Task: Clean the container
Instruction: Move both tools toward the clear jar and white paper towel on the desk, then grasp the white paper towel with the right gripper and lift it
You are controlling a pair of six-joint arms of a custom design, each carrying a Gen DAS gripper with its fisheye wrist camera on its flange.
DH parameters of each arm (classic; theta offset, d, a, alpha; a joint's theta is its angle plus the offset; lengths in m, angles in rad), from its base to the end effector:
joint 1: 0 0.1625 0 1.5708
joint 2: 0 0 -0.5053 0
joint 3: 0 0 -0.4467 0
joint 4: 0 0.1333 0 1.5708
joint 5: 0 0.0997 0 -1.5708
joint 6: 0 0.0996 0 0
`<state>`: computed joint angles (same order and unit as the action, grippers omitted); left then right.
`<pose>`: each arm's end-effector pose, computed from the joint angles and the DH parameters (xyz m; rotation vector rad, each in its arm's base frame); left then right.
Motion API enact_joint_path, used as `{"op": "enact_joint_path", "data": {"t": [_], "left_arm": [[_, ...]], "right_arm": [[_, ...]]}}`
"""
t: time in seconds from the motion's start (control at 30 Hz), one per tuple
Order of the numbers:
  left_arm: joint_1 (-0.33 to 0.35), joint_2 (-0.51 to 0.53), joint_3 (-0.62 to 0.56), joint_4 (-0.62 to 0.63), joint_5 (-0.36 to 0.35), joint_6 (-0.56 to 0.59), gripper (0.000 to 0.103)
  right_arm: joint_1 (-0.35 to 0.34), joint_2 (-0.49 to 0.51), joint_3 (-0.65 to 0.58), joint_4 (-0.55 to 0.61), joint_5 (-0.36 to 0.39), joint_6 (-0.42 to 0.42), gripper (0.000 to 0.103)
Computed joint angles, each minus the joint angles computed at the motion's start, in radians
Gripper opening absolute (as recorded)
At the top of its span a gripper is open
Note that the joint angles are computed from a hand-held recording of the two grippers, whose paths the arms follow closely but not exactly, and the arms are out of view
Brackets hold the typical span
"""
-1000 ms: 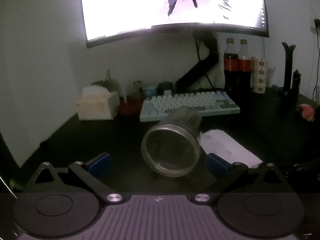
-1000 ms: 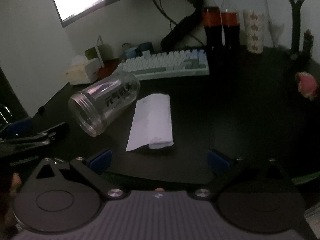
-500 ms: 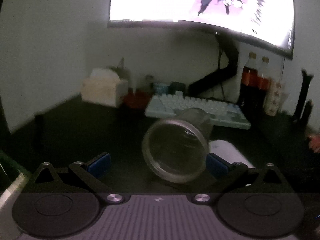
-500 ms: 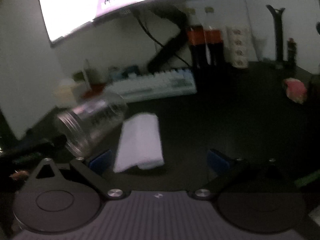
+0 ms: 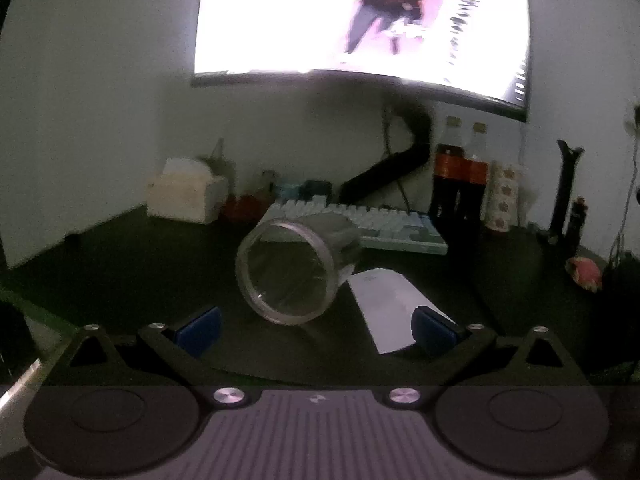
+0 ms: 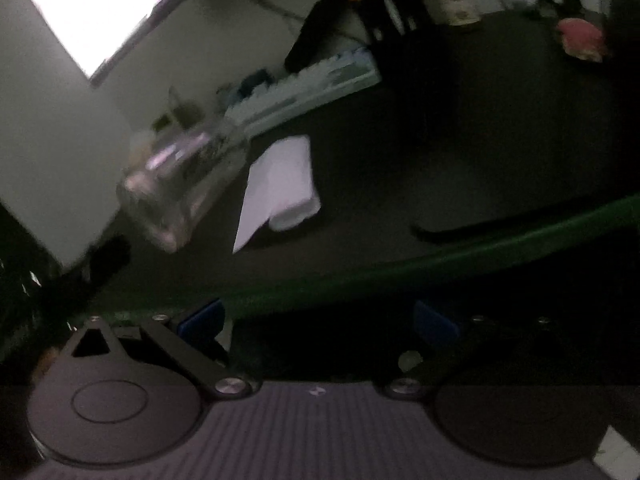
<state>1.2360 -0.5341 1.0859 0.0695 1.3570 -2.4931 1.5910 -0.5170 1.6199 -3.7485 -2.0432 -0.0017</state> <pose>-0.1290 -0.8407 0.0478 1.0671 2.2871 -1.2370 0.1034 -0.7642 0.0590 -0.3099 -2.3427 1.3991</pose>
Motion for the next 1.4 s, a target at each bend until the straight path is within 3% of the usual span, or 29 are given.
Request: {"op": "enact_joint_path", "data": {"t": [0.27, 0.4, 0.47, 0.53, 0.6, 0.73, 0.87, 0.93, 1.0, 1.03, 1.1, 1.17, 1.23, 1.27, 1.33, 1.37, 1.4], "left_arm": [[0.001, -0.005, 0.008, -0.009, -0.028, -0.008, 0.103], [0.010, 0.023, -0.077, 0.075, 0.012, -0.017, 0.103], [0.010, 0.051, -0.147, 0.123, 0.012, 0.010, 0.103], [0.016, 0.083, -0.226, 0.183, 0.033, 0.028, 0.103], [0.034, 0.136, -0.358, 0.301, 0.099, -0.027, 0.103], [0.047, 0.237, -0.573, 0.451, 0.093, -0.085, 0.101], [0.057, 0.293, -0.676, 0.482, 0.086, -0.052, 0.094], [0.058, 0.319, -0.724, 0.512, 0.105, -0.022, 0.088], [0.057, 0.336, -0.748, 0.522, 0.115, 0.023, 0.078], [0.055, 0.337, -0.742, 0.513, 0.115, 0.052, 0.077], [0.049, 0.331, -0.712, 0.479, 0.111, 0.103, 0.070], [0.044, 0.325, -0.682, 0.447, 0.105, 0.138, 0.067], [0.041, 0.330, -0.672, 0.429, 0.100, 0.155, 0.064], [0.039, 0.335, -0.673, 0.423, 0.095, 0.166, 0.058], [0.036, 0.356, -0.697, 0.425, 0.076, 0.174, 0.044], [0.036, 0.376, -0.730, 0.447, 0.072, 0.174, 0.042], [0.037, 0.394, -0.761, 0.466, 0.070, 0.168, 0.037]], "right_arm": [[0.029, 0.030, -0.052, -0.025, -0.092, -0.146, 0.103], [0.025, 0.052, -0.100, -0.102, -0.046, -0.285, 0.103], [0.018, 0.060, -0.129, -0.125, -0.002, -0.343, 0.103], [0.012, 0.060, -0.169, -0.075, 0.020, -0.379, 0.103], [0.004, 0.063, -0.206, -0.032, 0.038, -0.396, 0.101], [-0.008, 0.074, -0.269, 0.030, 0.054, -0.440, 0.096], [-0.028, 0.057, -0.288, 0.140, 0.107, -0.391, 0.094], [-0.040, 0.046, -0.294, 0.209, 0.148, -0.343, 0.087], [-0.050, 0.043, -0.310, 0.269, 0.179, -0.325, 0.066], [-0.052, 0.044, -0.320, 0.299, 0.183, -0.325, 0.062], [-0.056, 0.049, -0.343, 0.341, 0.185, -0.331, 0.044], [-0.057, 0.056, -0.356, 0.346, 0.184, -0.350, 0.042], [-0.060, 0.059, -0.369, 0.370, 0.188, -0.378, 0.033], [-0.063, 0.061, -0.375, 0.378, 0.190, -0.376, 0.022], [-0.070, 0.064, -0.382, 0.383, 0.202, -0.369, 0.014], [-0.074, 0.066, -0.382, 0.374, 0.214, -0.372, 0.006], [-0.079, 0.066, -0.380, 0.366, 0.226, -0.372, 0.006]]}}
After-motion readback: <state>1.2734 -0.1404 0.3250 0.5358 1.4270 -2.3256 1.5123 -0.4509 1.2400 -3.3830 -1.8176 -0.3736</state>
